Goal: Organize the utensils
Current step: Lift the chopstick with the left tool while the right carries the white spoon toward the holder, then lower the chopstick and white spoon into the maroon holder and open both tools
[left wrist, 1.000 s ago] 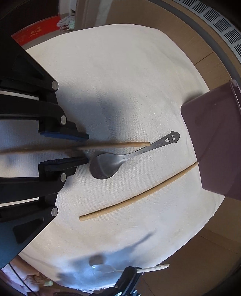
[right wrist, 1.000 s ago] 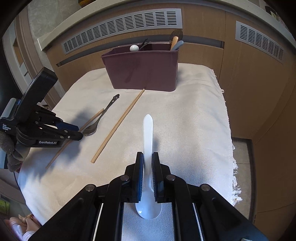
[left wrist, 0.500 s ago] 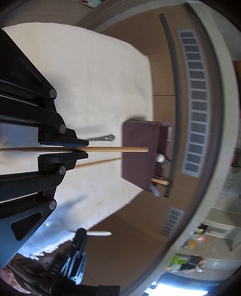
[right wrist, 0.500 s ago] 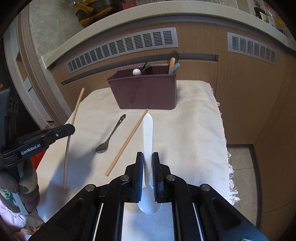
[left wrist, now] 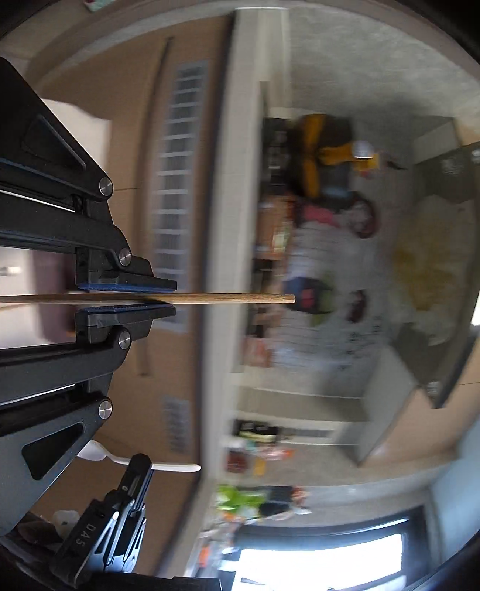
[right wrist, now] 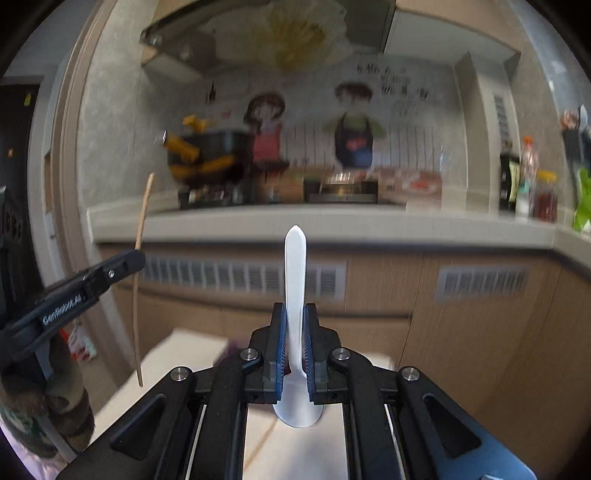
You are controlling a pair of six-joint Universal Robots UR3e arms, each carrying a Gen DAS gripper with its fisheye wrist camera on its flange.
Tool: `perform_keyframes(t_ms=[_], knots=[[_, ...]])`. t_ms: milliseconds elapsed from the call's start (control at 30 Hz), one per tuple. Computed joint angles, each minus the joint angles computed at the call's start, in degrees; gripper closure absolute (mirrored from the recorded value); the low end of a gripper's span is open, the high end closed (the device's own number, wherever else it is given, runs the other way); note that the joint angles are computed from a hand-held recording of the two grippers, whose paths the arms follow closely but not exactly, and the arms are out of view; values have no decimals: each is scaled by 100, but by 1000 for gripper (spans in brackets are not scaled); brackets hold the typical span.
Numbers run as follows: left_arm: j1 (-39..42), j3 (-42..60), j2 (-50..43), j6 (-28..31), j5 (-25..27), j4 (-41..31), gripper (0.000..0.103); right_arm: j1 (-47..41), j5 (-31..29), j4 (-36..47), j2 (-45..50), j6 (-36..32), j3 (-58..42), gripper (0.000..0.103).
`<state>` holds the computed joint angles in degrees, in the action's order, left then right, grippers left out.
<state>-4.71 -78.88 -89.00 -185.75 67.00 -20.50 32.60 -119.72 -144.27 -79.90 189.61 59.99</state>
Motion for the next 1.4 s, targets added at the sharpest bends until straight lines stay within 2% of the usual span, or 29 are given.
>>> perform_keyframes(t_ms=[167, 333, 467, 633, 1000, 1067, 1400], knots=[[-112, 1683, -1255, -244, 227, -21, 97, -482, 404, 175, 859, -226, -1390, 95], [-321, 3085, -2412, -147, 498, -421, 97, -782, 713, -4, 1228, -248, -1490, 95], [-520, 3324, -2945, -165, 712, -358, 97, -996, 987, -110, 1390, -140, -1205, 94], [-536, 3146, -3374, -249, 704, -72, 97, -1260, 1315, -122, 1640, 43, -908, 94], [-637, 2847, -3936, -142, 885, 189, 97, -1489, 1523, -543, 2184, 88, -485, 94], [-686, 2729, -3966, -45, 940, 240, 97, -1443, 1402, -491, 2295, 114, -508, 94], [-783, 1804, -3744, 223, 1012, 154, 95, -1382, 1521, -207, 2204, 200, 125, 94]])
